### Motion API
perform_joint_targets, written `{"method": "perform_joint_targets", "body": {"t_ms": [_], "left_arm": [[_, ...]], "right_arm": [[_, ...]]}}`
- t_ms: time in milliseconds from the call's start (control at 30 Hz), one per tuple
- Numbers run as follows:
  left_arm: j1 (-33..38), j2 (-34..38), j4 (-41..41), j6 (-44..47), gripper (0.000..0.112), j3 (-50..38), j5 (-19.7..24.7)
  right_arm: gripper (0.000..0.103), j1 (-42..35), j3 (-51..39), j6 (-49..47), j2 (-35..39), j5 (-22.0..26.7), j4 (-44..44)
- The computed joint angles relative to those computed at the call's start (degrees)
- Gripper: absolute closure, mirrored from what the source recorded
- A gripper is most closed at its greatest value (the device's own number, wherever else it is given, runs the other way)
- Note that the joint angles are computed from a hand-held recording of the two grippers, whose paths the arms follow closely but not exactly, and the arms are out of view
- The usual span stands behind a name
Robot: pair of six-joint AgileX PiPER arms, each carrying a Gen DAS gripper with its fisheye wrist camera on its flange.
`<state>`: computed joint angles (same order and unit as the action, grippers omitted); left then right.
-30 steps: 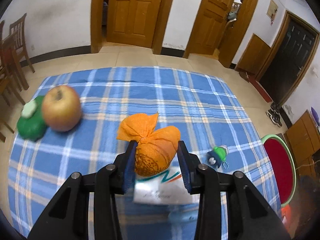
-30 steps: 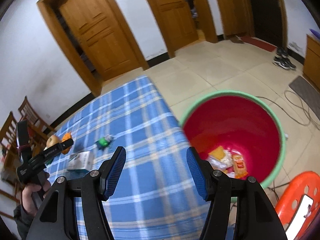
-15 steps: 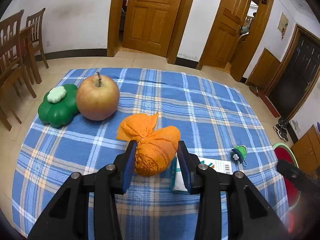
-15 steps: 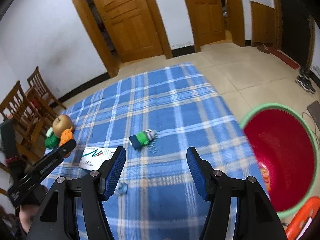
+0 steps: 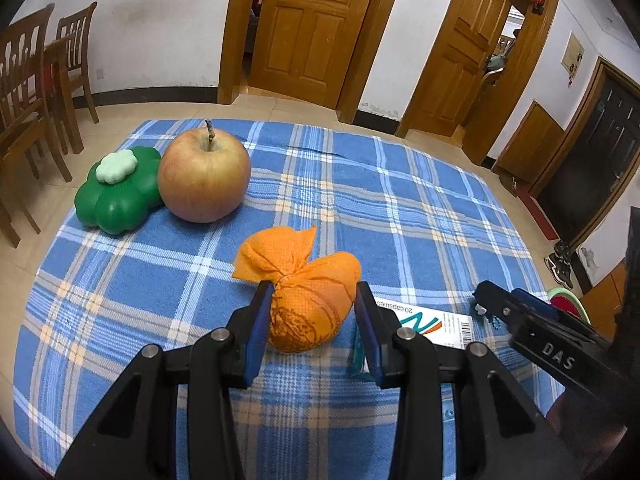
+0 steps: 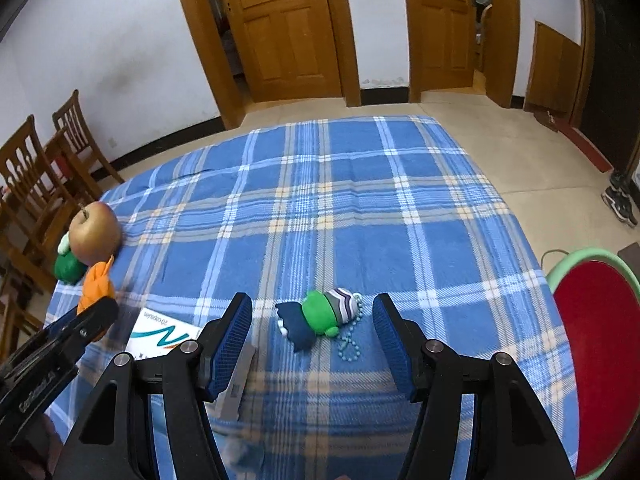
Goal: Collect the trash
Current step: 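Grasp the green toy keychain with the right tool while the left tool holds the fruit, then carry the keychain and mesh fruit over the bucket and open both tools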
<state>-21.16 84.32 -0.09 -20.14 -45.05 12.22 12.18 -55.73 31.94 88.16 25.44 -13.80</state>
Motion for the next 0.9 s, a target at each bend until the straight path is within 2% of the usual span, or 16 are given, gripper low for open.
{"method": "perform_joint_targets", "body": {"t_ms": [167, 333, 433, 633, 900], "left_arm": [[0.0, 0.1, 0.1, -0.2, 0.072, 0.0, -0.1], [0.1, 0.2, -0.9, 0.9, 0.072, 0.0, -0.2], [-0.1, 0.0, -1.3, 1.4, 0.072, 0.3, -0.7], [-0.8, -0.5, -1.6, 1.8, 0.072, 0.7, -1.1], [-2.7, -1.9, -2.6, 3.2, 0.072, 0.5, -0.9]], "right_arm": [[0.055, 0.7, -0.4, 3.2, 1.4, 0.4, -3.4], [0.056, 1.2, 0.4, 5.7, 1.2, -0.5, -6.2], [0.056, 0.0, 1.1, 2.7, 0.0, -1.0, -2.1], [0.056, -2.5, 4.9, -0.9, -6.8, -1.0, 2.8], [0.056, -10.0, 11.7, -6.9, -19.6, 2.1, 10.0]]}}
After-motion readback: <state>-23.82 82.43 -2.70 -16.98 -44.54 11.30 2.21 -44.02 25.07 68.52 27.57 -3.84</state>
